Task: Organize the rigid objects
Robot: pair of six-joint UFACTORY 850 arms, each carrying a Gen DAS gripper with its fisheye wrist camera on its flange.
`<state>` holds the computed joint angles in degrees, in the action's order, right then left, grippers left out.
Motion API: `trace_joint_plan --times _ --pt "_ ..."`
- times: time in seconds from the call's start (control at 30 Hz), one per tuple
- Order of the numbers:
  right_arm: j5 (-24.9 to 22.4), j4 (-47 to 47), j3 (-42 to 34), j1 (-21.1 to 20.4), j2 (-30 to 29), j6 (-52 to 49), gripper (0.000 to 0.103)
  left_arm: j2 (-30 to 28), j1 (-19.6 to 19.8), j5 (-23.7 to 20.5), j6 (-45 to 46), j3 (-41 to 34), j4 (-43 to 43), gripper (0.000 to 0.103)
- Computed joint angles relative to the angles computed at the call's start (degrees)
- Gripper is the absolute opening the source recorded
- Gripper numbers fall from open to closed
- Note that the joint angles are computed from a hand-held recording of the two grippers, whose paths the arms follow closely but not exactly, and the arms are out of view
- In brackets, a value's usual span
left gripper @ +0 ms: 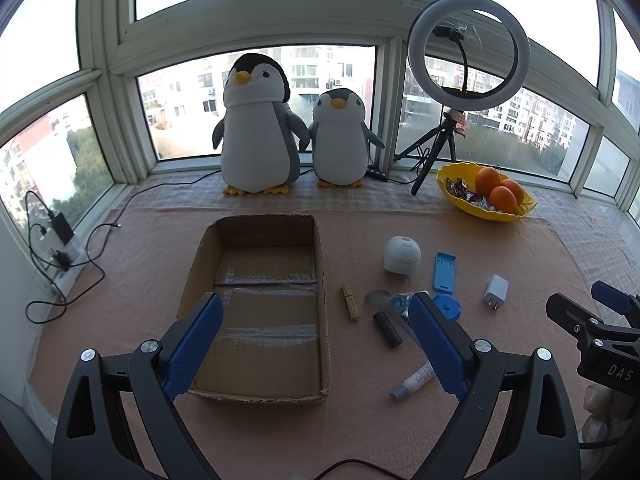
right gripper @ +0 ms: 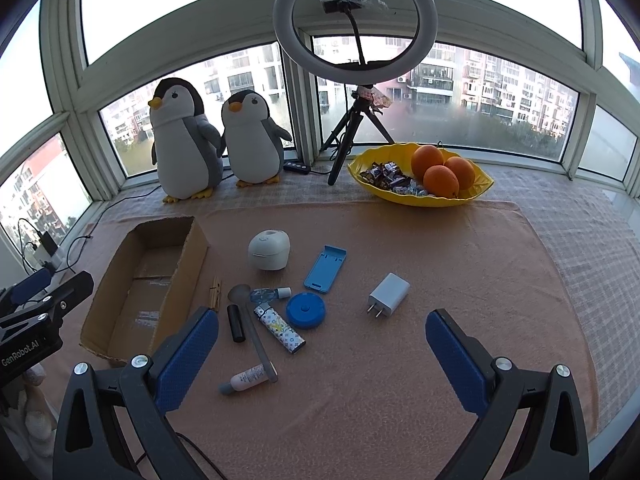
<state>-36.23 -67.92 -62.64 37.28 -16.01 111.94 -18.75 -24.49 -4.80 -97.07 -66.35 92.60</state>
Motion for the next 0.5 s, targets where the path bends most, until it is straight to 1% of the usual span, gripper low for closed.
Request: trace_joint_plan --times 0.07,0.2,0.4,0.5 --pt "0.1 0.1 0.0 -0.1 0.0 -0.1 0.102 -0.1 0.0 0.0 -0.2 0.0 0.1 0.094" --pt "0.3 0.3 0.0 -0.2 -0.1 -0.3 0.102 -0.6 0.1 -0.1 3.2 -0.4 -3.4 0.094" --pt "0.4 0.6 -0.2 -0.2 -0.3 -0.5 0.102 -0.7 0.2 0.0 4.2 -0.5 -4.3 0.094" --pt "0.5 0.9 -0.2 -0.3 -0.4 -0.7 0.102 -0.8 0.3 0.0 6.3 -0.6 -6.5 0.094"
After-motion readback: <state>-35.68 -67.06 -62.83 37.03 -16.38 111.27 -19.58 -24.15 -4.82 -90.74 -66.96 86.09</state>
